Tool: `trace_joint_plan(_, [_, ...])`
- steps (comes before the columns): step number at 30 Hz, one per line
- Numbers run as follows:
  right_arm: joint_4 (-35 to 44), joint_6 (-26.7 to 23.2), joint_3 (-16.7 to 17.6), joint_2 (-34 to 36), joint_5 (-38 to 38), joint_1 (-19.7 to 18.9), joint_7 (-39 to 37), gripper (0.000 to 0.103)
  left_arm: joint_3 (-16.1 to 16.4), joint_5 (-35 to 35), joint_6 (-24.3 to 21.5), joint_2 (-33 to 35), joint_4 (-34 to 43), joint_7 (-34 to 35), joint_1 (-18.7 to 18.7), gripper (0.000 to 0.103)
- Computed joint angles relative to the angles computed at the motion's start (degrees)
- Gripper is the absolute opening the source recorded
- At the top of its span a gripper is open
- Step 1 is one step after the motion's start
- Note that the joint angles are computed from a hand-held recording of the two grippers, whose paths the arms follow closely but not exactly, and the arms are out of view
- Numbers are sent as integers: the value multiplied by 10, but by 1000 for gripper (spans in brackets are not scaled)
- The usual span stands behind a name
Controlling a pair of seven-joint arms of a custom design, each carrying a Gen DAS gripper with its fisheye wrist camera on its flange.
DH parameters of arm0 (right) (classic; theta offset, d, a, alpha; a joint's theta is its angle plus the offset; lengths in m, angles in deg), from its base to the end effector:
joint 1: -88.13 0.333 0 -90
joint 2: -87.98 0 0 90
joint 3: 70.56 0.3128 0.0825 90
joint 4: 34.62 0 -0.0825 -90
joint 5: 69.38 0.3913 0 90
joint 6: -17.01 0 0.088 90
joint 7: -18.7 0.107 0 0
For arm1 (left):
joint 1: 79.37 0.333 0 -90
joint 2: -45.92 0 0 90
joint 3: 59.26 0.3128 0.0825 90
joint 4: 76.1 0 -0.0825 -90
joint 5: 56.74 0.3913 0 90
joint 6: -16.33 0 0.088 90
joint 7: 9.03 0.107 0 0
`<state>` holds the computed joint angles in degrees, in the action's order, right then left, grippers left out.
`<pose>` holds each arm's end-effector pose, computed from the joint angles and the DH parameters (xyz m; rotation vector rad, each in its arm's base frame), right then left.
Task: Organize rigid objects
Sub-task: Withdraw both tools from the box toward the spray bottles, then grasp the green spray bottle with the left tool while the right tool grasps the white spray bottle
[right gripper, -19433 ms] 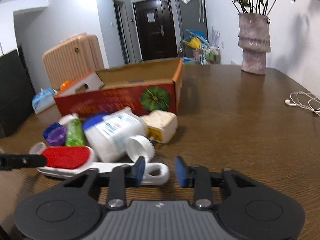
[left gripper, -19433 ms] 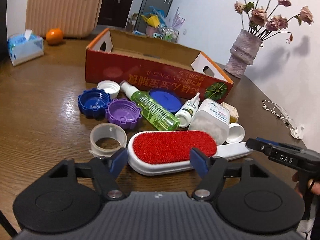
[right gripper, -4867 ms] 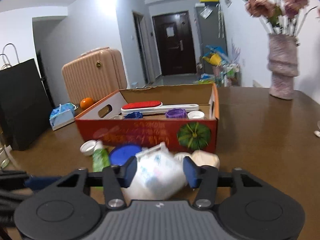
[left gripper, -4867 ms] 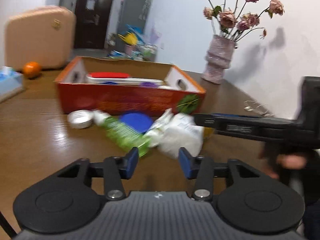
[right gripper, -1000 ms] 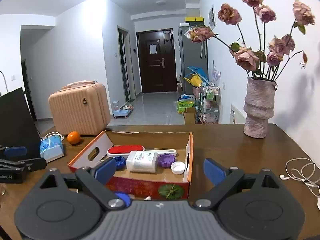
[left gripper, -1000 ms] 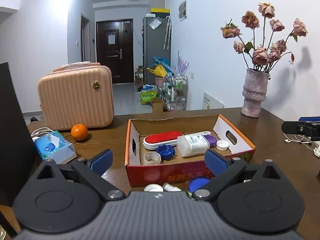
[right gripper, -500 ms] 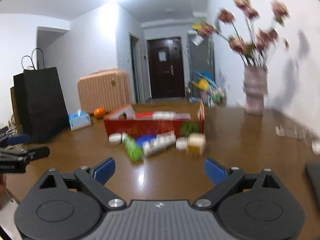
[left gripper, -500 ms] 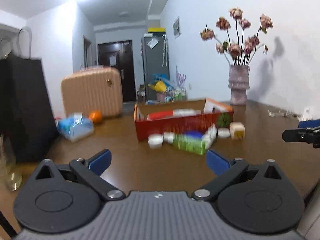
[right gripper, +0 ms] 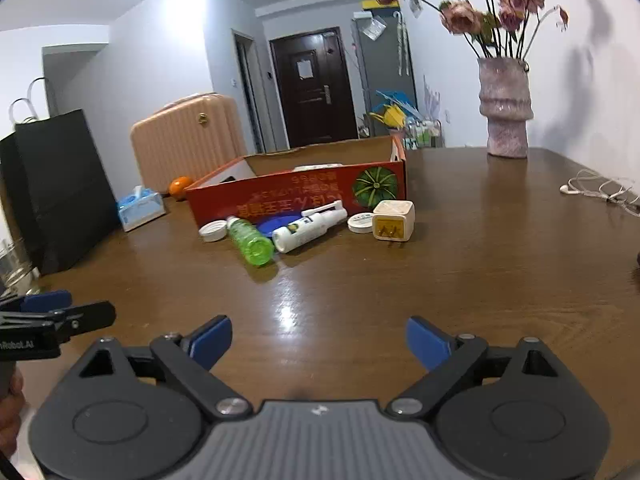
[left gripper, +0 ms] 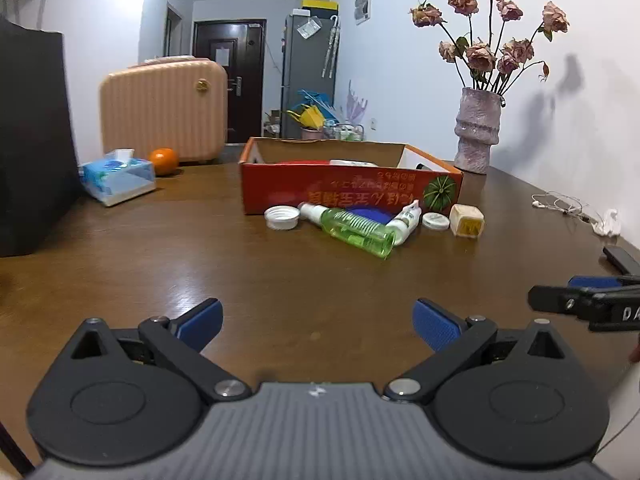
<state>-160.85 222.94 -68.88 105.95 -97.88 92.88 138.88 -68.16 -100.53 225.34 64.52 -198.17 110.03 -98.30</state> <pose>0.5841 0.1252 0.3545 -1.6358 1.4038 -0.5963 0.5692 -0.1921 0.3701 -1.5392 1.6262 -1.0342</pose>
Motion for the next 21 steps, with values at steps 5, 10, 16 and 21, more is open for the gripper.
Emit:
trace_joint_plan(5, [104, -54, 48, 59, -50, -48, 50, 90, 73, -48, -107, 74, 154, 10, -41, 103])
trace_joint_plan(10, [213, -108, 120, 127, -91, -109, 60, 89, 163, -1, -274, 186, 345, -99, -70, 96])
trace_joint_plan(16, [312, -167, 206, 200, -78, -160, -2, 89, 215, 74, -390, 296, 510, -208, -71, 74])
trace_joint_plan(21, [402, -221, 261, 270, -50, -169, -71, 85, 89, 78, -365, 259, 459, -102, 15, 49])
